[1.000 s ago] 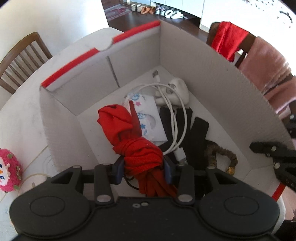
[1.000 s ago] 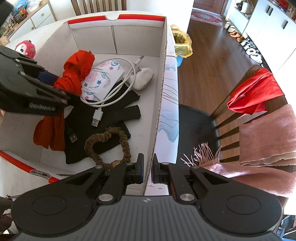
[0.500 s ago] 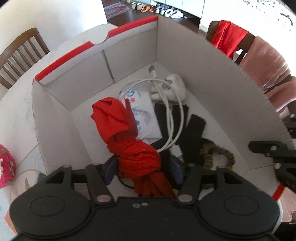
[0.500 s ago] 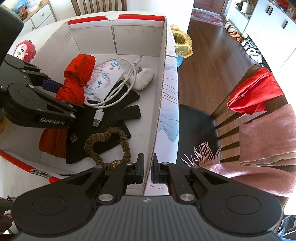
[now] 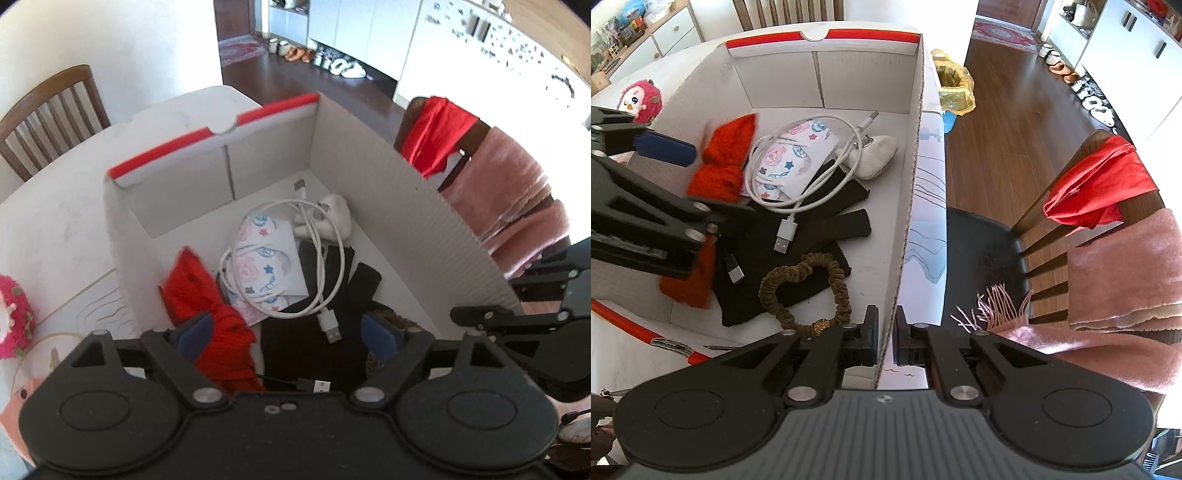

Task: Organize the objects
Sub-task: 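Open the left gripper to drop the red scarf and withdraw, then lower the left gripper onto the pink plush ball and close on it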

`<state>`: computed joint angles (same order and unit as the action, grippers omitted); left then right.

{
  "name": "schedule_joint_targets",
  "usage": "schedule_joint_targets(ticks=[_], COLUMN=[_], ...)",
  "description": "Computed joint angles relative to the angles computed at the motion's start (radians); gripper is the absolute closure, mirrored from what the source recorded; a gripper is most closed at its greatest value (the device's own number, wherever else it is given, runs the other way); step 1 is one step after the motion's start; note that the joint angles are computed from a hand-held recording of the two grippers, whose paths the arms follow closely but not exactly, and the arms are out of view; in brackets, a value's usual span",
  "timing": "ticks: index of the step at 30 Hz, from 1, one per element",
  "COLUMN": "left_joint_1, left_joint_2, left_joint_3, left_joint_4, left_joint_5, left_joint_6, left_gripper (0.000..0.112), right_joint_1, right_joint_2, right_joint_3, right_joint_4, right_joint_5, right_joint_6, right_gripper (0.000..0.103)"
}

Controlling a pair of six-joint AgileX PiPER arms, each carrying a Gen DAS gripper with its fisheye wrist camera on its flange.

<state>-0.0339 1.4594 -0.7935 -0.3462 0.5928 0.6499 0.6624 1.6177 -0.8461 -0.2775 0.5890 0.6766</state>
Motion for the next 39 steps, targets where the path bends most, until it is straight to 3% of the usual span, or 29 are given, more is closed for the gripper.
schedule_joint_targets(ticks=[12, 16, 22, 31, 39], left_joint_1=[0.204, 0.329, 0.496, 0.651, 0.691], left_joint_2=[-0.127, -0.153, -0.146, -0.005, 0.136], left_joint_3=[0.033, 0.025, -0.008, -0.129, -0.229], left_joint_4=[-0.178, -0.271, -0.346, -0.335, -0.258], left_joint_5=[0.071, 0.132, 0.147, 0.076, -0.036], left_joint_6=[0.146, 0.261, 0.39, 0.437, 0.465], left_gripper=[0.016, 0.014, 0.011, 0.011, 0.011], right_joint_1=[-0.009, -0.01, 0.005, 0.019, 0.038], right_joint_2=[-0.007, -0.008, 0.007, 0.035, 0.065], right_joint_3=[0.01, 0.008, -0.014, -0.05, -0.085], right_joint_4=[0.018, 0.022, 0.007, -0.008, -0.033], right_joint_5=[-0.012, -0.007, 0.024, 0.069, 0.116], right_joint_6=[-0.025, -0.031, -0.019, -0.002, 0.031], right_gripper=[0.096, 0.096, 0.096, 0.096, 0.096])
